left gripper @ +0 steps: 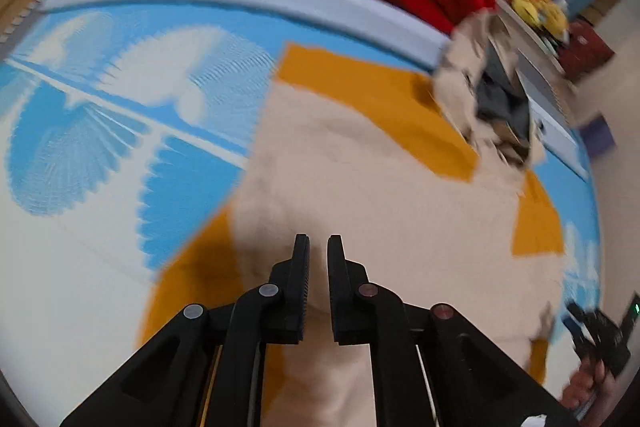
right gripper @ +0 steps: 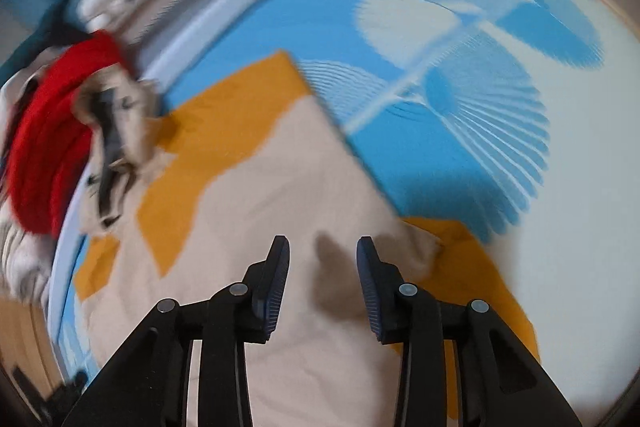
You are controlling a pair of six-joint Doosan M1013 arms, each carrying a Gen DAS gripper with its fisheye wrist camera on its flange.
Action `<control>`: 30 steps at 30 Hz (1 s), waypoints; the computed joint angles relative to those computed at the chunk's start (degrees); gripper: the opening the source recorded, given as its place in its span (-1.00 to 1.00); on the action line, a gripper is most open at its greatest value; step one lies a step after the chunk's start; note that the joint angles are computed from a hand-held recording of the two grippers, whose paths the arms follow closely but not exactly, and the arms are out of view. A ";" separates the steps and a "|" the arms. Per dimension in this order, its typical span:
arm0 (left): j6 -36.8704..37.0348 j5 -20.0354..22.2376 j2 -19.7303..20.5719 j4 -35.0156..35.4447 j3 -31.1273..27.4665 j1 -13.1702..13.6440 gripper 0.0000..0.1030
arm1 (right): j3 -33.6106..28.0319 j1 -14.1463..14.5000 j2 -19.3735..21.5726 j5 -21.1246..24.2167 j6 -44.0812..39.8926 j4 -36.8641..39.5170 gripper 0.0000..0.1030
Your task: Fold large clothes
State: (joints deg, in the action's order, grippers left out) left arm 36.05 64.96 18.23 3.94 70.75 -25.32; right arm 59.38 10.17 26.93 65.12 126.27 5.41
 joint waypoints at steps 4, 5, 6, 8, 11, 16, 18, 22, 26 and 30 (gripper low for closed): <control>1.44 1.37 1.05 -6.00 2.42 1.20 -0.85 | -0.22 -0.62 1.46 2.54 -2.44 5.37 -0.22; 1.57 1.52 1.11 -6.57 2.98 1.38 -0.85 | 0.10 -1.04 1.85 3.93 -1.84 6.39 -0.22; 1.65 1.60 1.13 -7.15 3.39 1.54 -0.86 | 0.31 -1.42 2.28 5.65 -1.14 7.25 -0.22; 1.57 2.96 1.40 -6.60 2.41 1.30 -0.86 | 0.88 -1.82 2.33 6.15 -1.13 7.99 -0.23; 1.65 3.30 1.19 -4.37 0.68 0.59 -0.80 | -0.78 -1.27 2.36 6.88 -1.19 5.54 -0.23; 0.20 6.77 1.70 -0.76 0.81 0.45 -0.75 | -1.65 -0.64 2.64 6.75 -4.88 4.27 -0.22; 0.86 7.59 1.91 -3.37 1.38 0.93 -0.75 | -2.39 -0.69 3.66 10.49 -4.39 3.80 -0.23; 2.14 10.03 1.94 3.71 -1.84 -1.29 -0.63 | -2.49 0.68 2.05 7.79 -6.84 -1.55 -0.23; 2.29 9.77 1.20 11.29 -4.28 -3.91 -0.27 | -2.48 3.67 -1.02 -0.05 -14.44 -9.17 -0.23; 1.91 7.69 0.27 16.83 -5.41 -6.08 -0.06 | -0.78 5.60 -4.77 -7.01 -20.94 -9.49 -0.23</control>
